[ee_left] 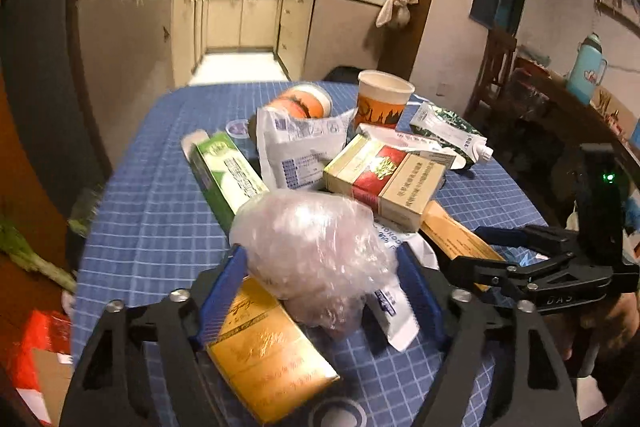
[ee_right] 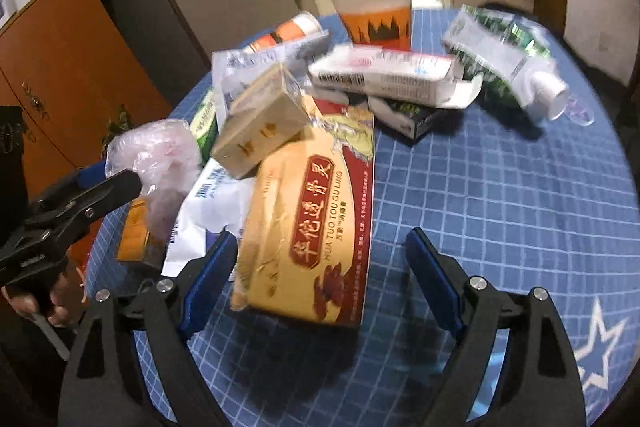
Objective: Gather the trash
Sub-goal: 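Grasp the clear plastic bag with the left tool while the right tool grasps the tea box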
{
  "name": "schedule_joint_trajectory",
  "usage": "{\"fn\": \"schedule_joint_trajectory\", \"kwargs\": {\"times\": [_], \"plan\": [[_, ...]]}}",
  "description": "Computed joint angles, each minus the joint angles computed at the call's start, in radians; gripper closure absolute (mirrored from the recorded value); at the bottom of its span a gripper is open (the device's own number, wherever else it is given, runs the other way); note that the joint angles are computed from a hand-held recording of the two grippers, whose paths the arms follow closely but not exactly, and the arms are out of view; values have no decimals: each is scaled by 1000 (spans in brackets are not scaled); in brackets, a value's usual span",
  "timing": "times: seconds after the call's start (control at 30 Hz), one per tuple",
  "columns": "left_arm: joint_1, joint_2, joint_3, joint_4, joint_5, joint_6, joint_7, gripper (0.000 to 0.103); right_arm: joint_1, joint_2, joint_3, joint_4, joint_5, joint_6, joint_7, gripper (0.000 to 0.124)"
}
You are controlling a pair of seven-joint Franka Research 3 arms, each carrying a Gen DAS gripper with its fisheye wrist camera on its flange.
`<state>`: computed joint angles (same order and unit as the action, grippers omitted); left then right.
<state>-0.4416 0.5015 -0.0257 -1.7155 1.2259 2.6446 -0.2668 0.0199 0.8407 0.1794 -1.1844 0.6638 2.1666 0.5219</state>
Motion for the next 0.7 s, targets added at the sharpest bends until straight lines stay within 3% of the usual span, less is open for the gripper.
{"fn": "schedule_joint_trajectory", "kwargs": {"times": [0.07,0.13,0.2,0.27,0.47,0.7], "plan": [[18,15,-1,5,-16,32,11,44,-13,17,7,28,11,-34,9,47],[13,14,14,-4,5,51,-10,53,-29,43,13,71,20,-98,29,61],[0,7,27,-12,41,50,-47,67,-44,36,19,56,38,-101,8,61],[-12,-2,33,-20,81,31,-94,74,-57,33,21,49,58,-117,5,61],[-19,-38,8,-48,153,-50,-172,87,-89,-15,15,-22,101,-131,-31,61],[-17,-103,-44,-109,194,-130,-236,89,-113,-121,-2,-177,154,-109,-115,61]]}}
